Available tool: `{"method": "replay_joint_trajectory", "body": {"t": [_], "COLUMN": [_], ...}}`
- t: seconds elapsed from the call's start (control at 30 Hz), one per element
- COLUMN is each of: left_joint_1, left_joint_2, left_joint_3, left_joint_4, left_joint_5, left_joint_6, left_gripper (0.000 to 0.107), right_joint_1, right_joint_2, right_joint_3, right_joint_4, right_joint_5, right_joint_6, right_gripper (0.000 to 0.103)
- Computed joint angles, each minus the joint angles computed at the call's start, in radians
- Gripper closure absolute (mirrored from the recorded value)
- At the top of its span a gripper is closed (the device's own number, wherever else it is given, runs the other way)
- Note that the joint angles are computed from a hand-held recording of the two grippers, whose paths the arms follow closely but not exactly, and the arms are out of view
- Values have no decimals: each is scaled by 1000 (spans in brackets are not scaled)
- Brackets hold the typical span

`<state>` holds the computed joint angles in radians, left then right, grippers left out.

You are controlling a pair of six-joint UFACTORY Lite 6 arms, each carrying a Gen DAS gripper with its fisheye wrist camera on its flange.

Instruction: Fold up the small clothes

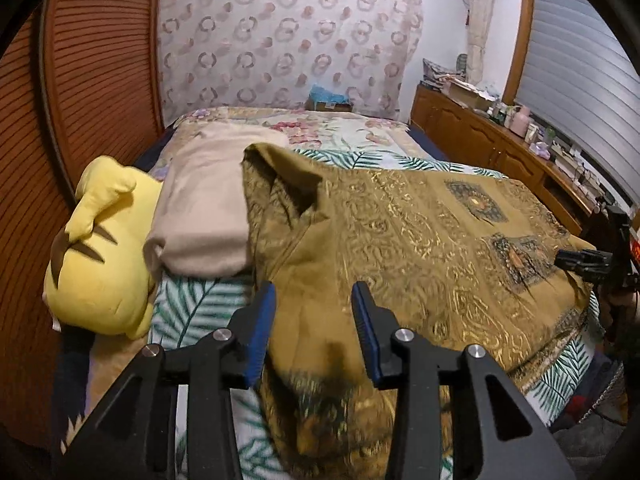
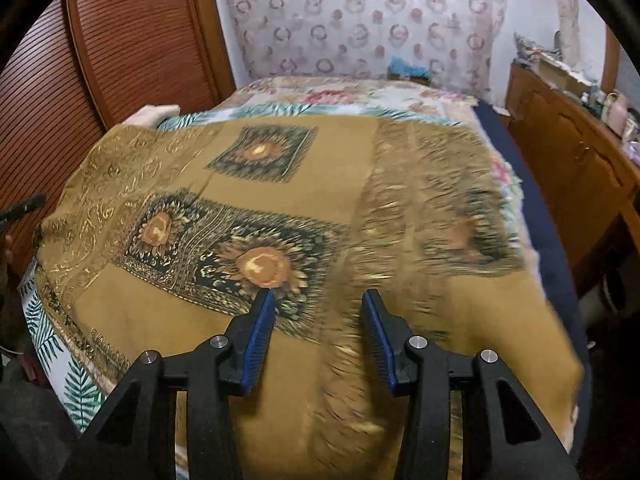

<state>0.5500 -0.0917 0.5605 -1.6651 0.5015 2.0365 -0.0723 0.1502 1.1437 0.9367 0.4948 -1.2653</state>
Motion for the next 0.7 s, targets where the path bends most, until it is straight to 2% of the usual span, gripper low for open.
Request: {"method": "replay_joint_trajectory", "body": {"t": [0.37,0.6,0.7], "left_joint_1": [-108,-109,-117], "left_joint_2": [295,600,732], "left_joint_3": [367,728,886], "left_joint_4": [-42,249,379], "left_joint_5": [-101,-67,-15], "left_joint_6": [-63,-432,-597], "left_gripper": [67,67,69], "right_joint_1": [58,84,94], "right_joint_2": [8,-13,-19], "right_joint_3": [-63,-83,-83], "right_joint_4": [172,146,112], "right_joint_5": [-113,-148,-160], "right_joint_6": [-181,-155,-125], "right_gripper": [56,55,54]}}
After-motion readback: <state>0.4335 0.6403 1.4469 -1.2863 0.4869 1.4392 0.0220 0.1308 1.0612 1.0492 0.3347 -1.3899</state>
